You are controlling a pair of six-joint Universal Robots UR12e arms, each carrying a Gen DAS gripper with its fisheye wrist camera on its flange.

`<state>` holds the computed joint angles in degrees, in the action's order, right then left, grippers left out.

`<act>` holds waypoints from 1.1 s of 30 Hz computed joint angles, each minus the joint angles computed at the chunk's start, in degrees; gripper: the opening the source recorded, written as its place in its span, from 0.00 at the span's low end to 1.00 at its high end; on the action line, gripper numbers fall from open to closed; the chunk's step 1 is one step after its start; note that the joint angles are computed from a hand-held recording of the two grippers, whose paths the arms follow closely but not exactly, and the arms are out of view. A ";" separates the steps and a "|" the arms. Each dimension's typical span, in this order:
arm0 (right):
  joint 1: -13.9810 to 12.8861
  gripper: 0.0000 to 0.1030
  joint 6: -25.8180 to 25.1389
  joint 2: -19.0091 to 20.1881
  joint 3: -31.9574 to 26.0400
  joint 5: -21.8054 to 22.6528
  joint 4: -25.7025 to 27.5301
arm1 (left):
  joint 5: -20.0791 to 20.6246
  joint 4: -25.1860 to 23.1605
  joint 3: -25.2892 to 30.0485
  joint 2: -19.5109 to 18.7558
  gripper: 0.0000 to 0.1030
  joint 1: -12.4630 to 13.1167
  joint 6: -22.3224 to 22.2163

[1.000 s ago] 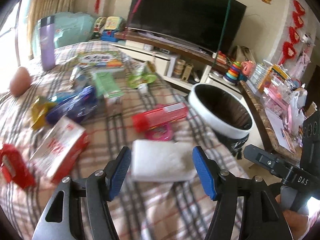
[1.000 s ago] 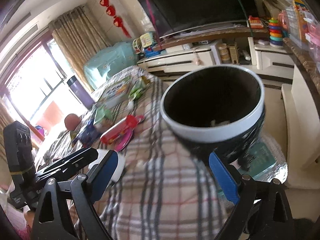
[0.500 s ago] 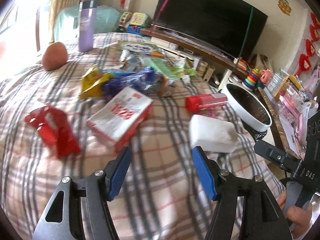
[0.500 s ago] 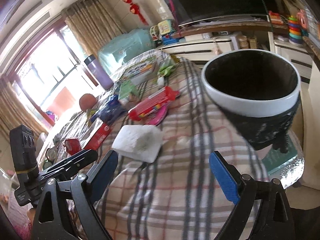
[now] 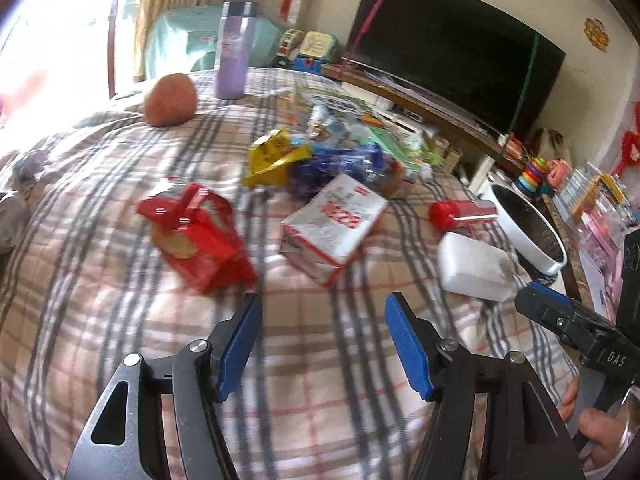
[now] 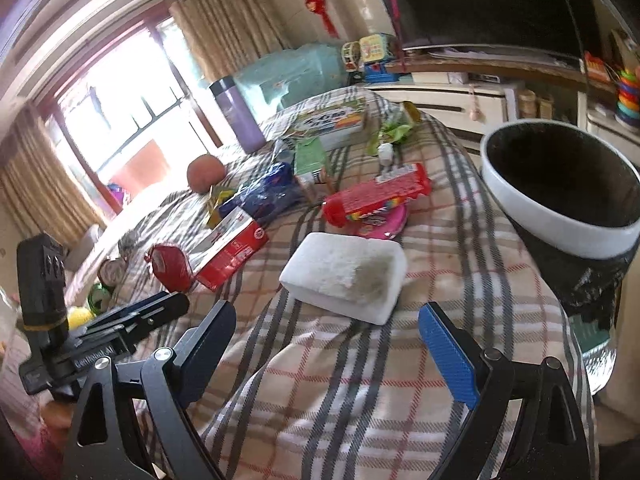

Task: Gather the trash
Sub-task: 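Move both tools back toward the bed, right tool approaching white foam block, then grasp white foam block with right tool while left tool grasps red chip bag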

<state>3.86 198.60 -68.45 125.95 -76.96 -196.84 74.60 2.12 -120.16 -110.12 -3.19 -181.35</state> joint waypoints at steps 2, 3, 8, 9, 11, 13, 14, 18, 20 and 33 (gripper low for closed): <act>0.27 0.91 -1.99 0.16 -0.53 -0.92 0.99 | 1.44 0.02 0.10 0.03 0.62 0.19 -0.74; 0.41 0.91 -2.82 0.29 -0.89 -1.30 1.51 | 2.30 -0.03 0.16 0.02 0.63 0.28 -1.22; 0.65 0.91 -6.52 0.76 -2.26 -1.73 4.42 | 4.60 -0.85 0.78 -0.15 0.71 1.18 -4.18; 0.61 0.92 -7.29 0.89 -2.61 -1.77 5.14 | 4.91 -1.12 1.12 -0.37 0.72 1.26 -4.75; 0.61 0.92 -8.20 1.13 -3.02 -1.89 5.76 | 5.03 -1.81 2.27 -1.11 0.73 1.55 -6.47; 0.59 0.92 -9.24 1.48 -3.65 -2.26 6.50 | 4.85 -2.30 3.35 -2.05 0.74 1.62 -7.07; 0.57 0.92 -9.52 1.55 -3.83 -2.38 6.73 | 5.25 -2.97 3.98 -2.51 0.74 1.54 -7.16; 0.16 0.92 -10.16 2.20 -4.98 -1.39 8.21 | 5.90 -4.05 5.85 -4.48 0.73 1.30 -7.63; -0.03 0.92 -9.88 2.63 -5.54 -0.71 8.89 | 5.75 -4.65 6.44 -5.19 0.66 1.31 -7.87; -0.06 0.74 -6.68 2.33 -4.31 -1.19 7.35 | 3.96 0.37 3.00 -3.08 0.34 1.66 -5.25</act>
